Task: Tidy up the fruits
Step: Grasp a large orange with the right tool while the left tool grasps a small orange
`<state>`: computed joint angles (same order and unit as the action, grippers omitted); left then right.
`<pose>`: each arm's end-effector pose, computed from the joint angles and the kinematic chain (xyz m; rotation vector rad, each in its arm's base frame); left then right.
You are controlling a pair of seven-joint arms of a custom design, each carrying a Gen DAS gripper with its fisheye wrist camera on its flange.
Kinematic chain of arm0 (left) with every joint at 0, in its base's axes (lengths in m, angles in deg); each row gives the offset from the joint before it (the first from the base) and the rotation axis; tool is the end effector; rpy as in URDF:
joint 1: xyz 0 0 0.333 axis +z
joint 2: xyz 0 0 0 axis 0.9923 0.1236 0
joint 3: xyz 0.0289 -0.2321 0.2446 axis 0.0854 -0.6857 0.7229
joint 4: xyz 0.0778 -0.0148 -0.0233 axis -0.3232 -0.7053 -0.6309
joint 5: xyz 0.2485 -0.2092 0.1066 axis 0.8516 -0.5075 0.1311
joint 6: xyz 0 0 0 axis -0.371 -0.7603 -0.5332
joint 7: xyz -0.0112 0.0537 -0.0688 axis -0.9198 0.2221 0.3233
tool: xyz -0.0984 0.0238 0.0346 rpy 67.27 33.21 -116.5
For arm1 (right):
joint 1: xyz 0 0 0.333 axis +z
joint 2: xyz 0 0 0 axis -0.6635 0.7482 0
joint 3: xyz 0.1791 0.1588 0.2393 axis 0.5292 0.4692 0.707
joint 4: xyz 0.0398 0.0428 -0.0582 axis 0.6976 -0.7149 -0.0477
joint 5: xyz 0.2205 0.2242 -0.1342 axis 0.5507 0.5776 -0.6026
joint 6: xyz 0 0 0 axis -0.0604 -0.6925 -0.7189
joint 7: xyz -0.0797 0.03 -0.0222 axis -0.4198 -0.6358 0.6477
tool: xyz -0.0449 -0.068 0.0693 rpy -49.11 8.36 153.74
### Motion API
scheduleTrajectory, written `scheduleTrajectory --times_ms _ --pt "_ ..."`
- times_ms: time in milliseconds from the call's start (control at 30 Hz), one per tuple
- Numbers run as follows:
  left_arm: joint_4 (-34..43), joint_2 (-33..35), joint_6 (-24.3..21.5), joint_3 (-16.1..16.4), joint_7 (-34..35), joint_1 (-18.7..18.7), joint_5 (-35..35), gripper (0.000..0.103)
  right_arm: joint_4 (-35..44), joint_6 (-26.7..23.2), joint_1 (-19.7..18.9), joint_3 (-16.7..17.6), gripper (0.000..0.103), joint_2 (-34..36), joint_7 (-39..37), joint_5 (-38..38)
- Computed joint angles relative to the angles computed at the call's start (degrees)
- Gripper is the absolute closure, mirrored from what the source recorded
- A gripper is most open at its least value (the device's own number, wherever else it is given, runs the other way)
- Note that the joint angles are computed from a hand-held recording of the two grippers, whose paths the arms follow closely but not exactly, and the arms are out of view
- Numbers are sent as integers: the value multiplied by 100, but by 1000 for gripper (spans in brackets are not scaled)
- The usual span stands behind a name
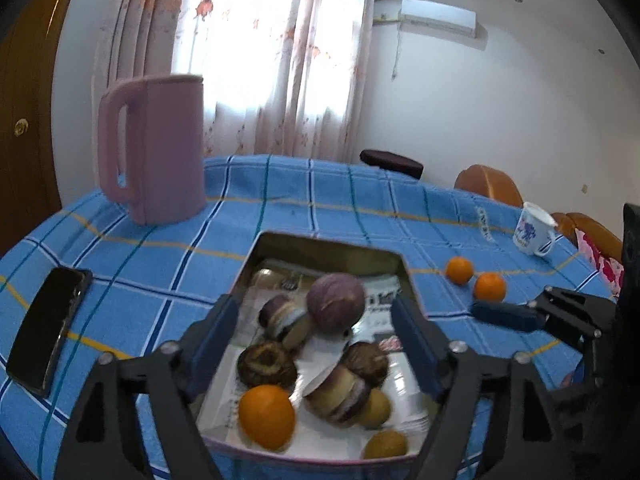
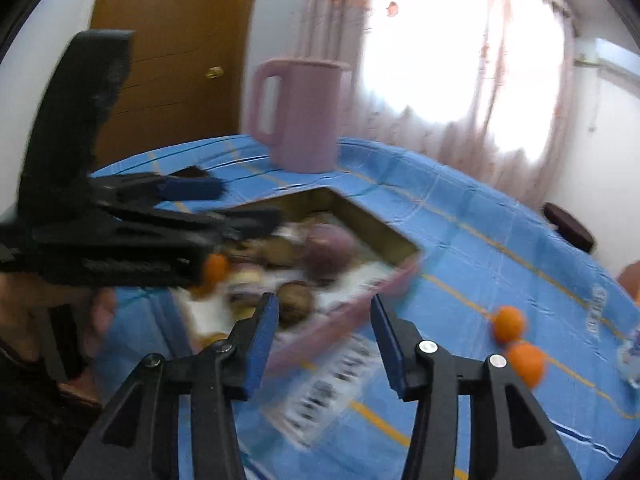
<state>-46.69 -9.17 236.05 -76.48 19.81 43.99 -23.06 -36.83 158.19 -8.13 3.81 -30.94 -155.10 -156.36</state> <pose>0.4929 -0.4394 0.3838 -1.2470 2.0710 -1.3316 0.4098 0.3814 0.3820 -1.8601 1.4158 -0.9122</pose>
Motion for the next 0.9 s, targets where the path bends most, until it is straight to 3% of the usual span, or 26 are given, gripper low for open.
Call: scheduleTrajectory --times_ms 67,200,333,433,467,667,733,767,800,900 --pt "76 18 53 31 56 -115 2 10 -399 -236 -72 -66 48 -310 104 257" --pt "362 106 -184 20 208 -286 127 10 -879 -332 -433 -164 46 -667 334 820" --pt "888 297 -676 447 301 -792 58 9 -939 -110 -746 -244 45 -595 210 1150" --pt "1276 475 -1059 1017 214 -1294 39 8 -938 406 -976 -342 45 -499 292 1164" --pt "1447 562 -1263 1261 112 -1478 53 8 -913 363 -979 -347 45 -484 299 1160" --pt "2103 933 -1969 1846 -537 -1864 427 8 -930 470 -1109 -436 45 -409 -55 1804" --pt "2349 1103 -2153 2199 -855 -2092 549 8 -1010 801 -1189 -516 47 -415 234 1584" --pt "2443 1162 -2206 2223 -943 -2105 627 8 -1022 926 -1219 -550 54 -434 414 1401" --pt "2604 1264 -2369 2394 -1119 -2212 697 8 -1088 841 -1200 -548 54 -513 584 1278" --pt "2941 1456 -2576 2479 -1381 -2257 957 8 -1312 667 -1234 -517 54 -737 1127 886"
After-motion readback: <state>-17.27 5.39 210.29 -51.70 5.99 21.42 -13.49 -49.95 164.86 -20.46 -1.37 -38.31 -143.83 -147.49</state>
